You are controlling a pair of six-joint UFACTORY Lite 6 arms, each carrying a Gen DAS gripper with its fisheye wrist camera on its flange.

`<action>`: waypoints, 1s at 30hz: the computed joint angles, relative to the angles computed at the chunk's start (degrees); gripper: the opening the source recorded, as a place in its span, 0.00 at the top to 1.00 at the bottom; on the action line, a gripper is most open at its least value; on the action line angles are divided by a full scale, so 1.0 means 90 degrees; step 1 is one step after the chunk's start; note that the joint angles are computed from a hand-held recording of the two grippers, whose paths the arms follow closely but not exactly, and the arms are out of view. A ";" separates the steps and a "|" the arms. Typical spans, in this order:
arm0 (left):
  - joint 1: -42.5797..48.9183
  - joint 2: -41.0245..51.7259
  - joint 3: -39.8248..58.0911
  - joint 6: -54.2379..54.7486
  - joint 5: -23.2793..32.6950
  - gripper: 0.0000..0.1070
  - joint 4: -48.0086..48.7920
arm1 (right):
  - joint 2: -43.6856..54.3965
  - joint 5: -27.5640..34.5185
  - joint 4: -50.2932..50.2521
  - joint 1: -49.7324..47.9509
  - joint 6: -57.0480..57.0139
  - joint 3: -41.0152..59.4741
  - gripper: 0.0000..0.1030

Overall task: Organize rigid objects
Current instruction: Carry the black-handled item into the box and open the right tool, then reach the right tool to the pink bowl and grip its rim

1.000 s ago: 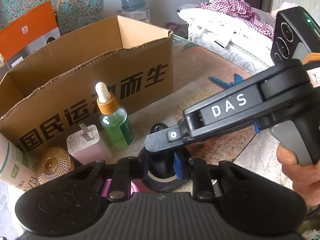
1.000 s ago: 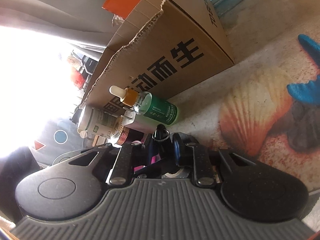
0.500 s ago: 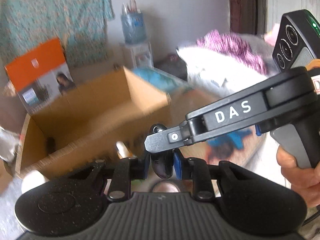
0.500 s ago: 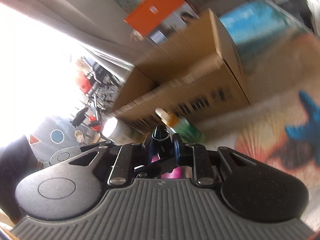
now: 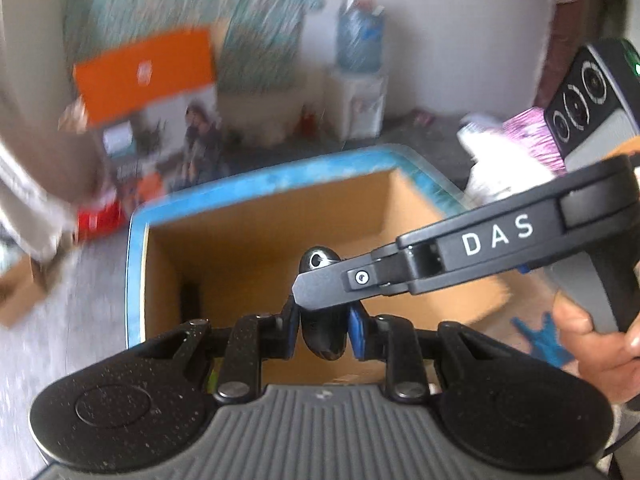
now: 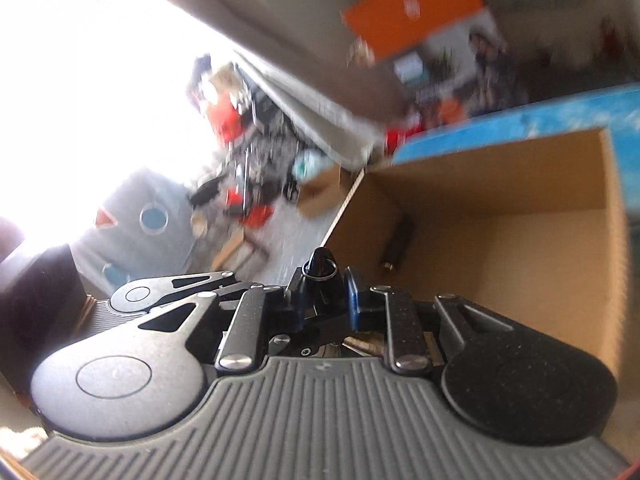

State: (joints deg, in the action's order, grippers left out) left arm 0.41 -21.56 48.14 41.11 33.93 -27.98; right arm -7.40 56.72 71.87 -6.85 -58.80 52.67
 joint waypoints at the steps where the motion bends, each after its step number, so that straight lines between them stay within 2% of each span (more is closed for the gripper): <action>1: 0.0137 0.0523 0.0256 0.0058 -0.0005 0.75 -0.0017 | 0.0666 -0.0028 -0.0135 0.0219 0.0246 0.0563 0.82; 5: 0.0364 0.2406 0.1331 -0.0301 -0.0038 0.75 0.0445 | 0.3217 -0.0010 -0.0834 0.0882 0.1525 0.2922 0.82; 8: 0.0356 0.3326 0.1867 -0.0788 -0.0175 0.75 0.0997 | 0.4781 0.0195 -0.1347 0.1139 0.2427 0.4551 0.82; 13: 0.0265 0.3851 0.2151 -0.1546 -0.0341 0.69 0.1719 | 0.6602 0.0547 -0.1887 0.1398 0.3511 0.6619 0.79; 16: 0.0283 0.3642 0.2015 -0.1528 -0.0385 0.64 0.1637 | 0.7194 0.0545 -0.2160 0.1503 0.3954 0.7404 0.70; 19: 0.0278 0.3222 0.1746 -0.1391 -0.0447 0.61 0.1467 | 0.7270 0.0404 -0.2092 0.1513 0.3875 0.7429 0.68; 22: 0.0353 0.2509 0.1345 -0.1096 -0.0401 0.59 0.1143 | 0.6631 0.0268 -0.1747 0.1348 0.3339 0.6554 0.68; 25: 0.0454 0.1631 0.0925 -0.0830 -0.0212 0.57 0.0799 | 0.5709 0.0138 -0.1399 0.1093 0.2728 0.5490 0.68; 30: 0.0982 -0.0484 -0.0005 0.0021 0.0661 0.47 -0.0140 | 0.3384 0.0300 -0.0602 0.0374 0.1462 0.3206 0.68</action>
